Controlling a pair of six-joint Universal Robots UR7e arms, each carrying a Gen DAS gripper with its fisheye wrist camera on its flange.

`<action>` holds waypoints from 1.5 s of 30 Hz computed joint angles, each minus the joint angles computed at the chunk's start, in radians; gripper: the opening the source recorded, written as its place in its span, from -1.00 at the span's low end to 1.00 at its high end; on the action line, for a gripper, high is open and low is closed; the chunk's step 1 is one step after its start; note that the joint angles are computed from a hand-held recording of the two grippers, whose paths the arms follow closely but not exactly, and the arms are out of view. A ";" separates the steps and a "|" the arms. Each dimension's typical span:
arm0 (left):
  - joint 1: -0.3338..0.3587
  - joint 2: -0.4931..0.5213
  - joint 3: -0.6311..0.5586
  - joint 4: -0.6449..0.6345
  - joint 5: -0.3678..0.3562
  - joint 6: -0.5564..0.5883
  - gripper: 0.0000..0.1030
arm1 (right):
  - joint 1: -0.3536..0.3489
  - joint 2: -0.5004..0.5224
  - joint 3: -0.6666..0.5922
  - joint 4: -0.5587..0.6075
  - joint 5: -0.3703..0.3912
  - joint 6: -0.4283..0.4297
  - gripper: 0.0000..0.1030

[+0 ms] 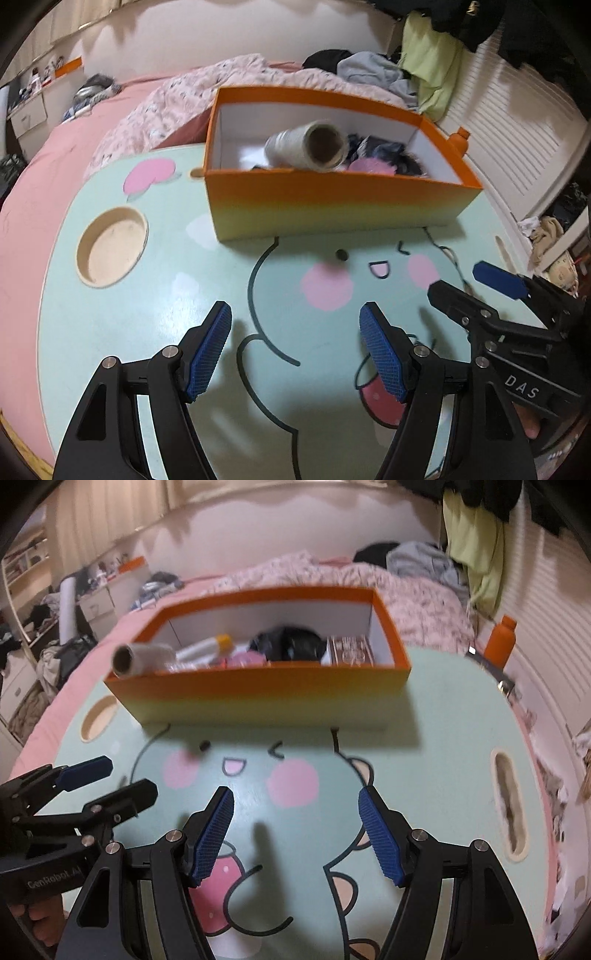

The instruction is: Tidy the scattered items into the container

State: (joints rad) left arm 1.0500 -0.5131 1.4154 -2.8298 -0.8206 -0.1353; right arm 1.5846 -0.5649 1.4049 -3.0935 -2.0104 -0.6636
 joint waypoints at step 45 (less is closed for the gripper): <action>-0.024 0.022 0.036 -0.055 0.147 -0.013 0.83 | 0.008 0.027 0.006 -0.087 -0.073 -0.012 0.67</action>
State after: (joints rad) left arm 1.0256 -0.4911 1.4516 -2.8847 -0.6740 -0.1485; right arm 1.5930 -0.5381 1.4112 -3.1807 -2.0834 -0.6756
